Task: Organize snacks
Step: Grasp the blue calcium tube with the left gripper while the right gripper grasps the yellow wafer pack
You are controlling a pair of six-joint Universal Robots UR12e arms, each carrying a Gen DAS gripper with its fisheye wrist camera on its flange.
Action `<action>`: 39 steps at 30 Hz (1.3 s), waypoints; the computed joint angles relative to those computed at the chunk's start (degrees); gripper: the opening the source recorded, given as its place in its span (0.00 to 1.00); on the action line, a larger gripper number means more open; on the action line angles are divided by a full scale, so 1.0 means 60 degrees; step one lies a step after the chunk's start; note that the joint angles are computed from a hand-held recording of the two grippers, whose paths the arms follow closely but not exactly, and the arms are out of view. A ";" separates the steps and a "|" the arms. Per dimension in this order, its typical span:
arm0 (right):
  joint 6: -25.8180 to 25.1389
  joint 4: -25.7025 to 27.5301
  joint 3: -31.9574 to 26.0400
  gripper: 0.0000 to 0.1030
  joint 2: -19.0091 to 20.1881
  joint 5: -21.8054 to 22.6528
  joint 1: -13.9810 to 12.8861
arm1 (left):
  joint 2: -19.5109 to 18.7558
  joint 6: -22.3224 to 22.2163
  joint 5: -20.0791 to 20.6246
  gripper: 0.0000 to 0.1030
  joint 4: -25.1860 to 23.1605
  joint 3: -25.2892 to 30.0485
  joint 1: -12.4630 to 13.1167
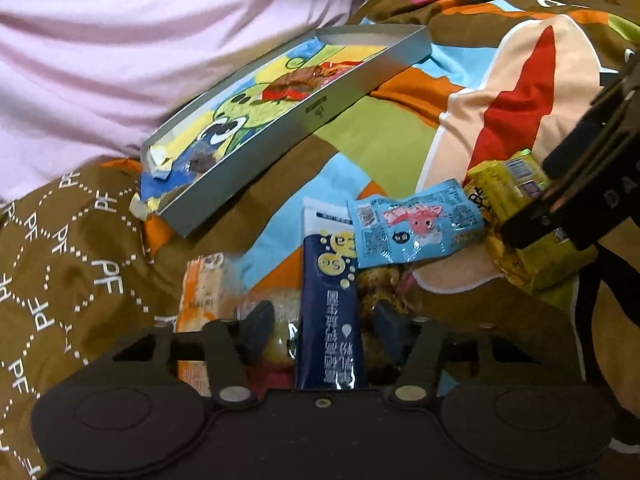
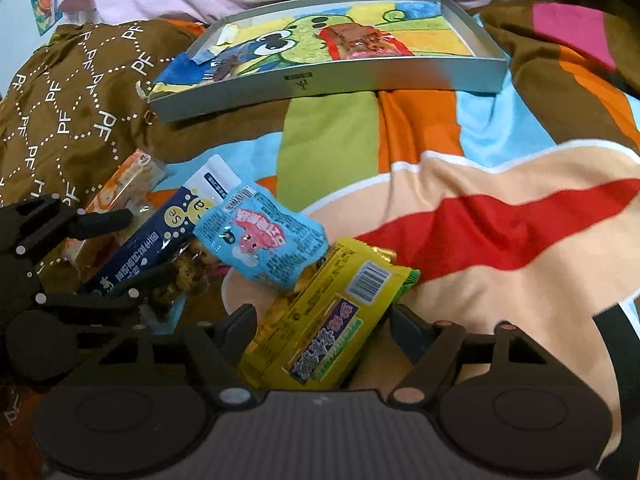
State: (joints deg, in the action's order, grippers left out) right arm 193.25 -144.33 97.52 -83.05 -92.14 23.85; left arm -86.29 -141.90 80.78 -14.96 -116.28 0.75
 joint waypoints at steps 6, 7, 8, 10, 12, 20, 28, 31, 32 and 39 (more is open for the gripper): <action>-0.0228 0.0268 -0.0169 0.71 0.0138 -0.0093 0.0083 | -0.0079 -0.0508 0.0095 0.38 -0.0334 0.0194 0.0025; -0.0261 0.0321 -0.0174 0.69 0.0147 -0.0100 0.0089 | -0.0088 -0.0549 0.0111 0.37 -0.0378 0.0210 0.0039; -0.0282 0.0340 -0.0156 0.68 0.0140 -0.0071 0.0086 | -0.0080 -0.0594 0.0060 0.37 -0.0362 0.0198 0.0071; -0.0381 0.0253 -0.0083 0.66 0.0109 -0.0117 0.0100 | -0.0039 -0.0654 -0.0041 0.35 -0.0411 0.0175 0.0127; -0.0571 0.0186 -0.0037 0.65 0.0083 -0.0173 0.0127 | -0.0005 -0.0708 -0.0088 0.34 -0.0524 0.0179 0.0153; -0.1359 -0.0003 0.0273 0.58 -0.0150 -0.0014 0.0174 | 0.0260 -0.1504 -0.0203 0.30 -0.1923 0.0401 0.0245; -0.2683 0.0025 0.0614 0.54 -0.0475 0.0728 0.0134 | 0.0599 -0.2696 -0.0841 0.30 -0.4101 0.0708 0.0511; -0.2728 0.0146 0.0562 0.57 -0.0460 0.0841 0.0122 | 0.0605 -0.2843 -0.1064 0.31 -0.4521 0.0771 0.0581; -0.2741 0.0212 0.0519 0.57 -0.0437 0.0810 0.0133 | 0.0600 -0.2851 -0.1052 0.32 -0.4523 0.0772 0.0574; -0.3076 0.0458 0.0402 0.66 -0.0310 0.0551 0.0230 | 0.0489 -0.2783 -0.0978 0.35 -0.4507 0.0827 0.0509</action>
State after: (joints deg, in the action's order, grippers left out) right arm 174.79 -141.58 99.93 -84.91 -88.83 25.23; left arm -83.35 -158.60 74.91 -42.01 -111.32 3.81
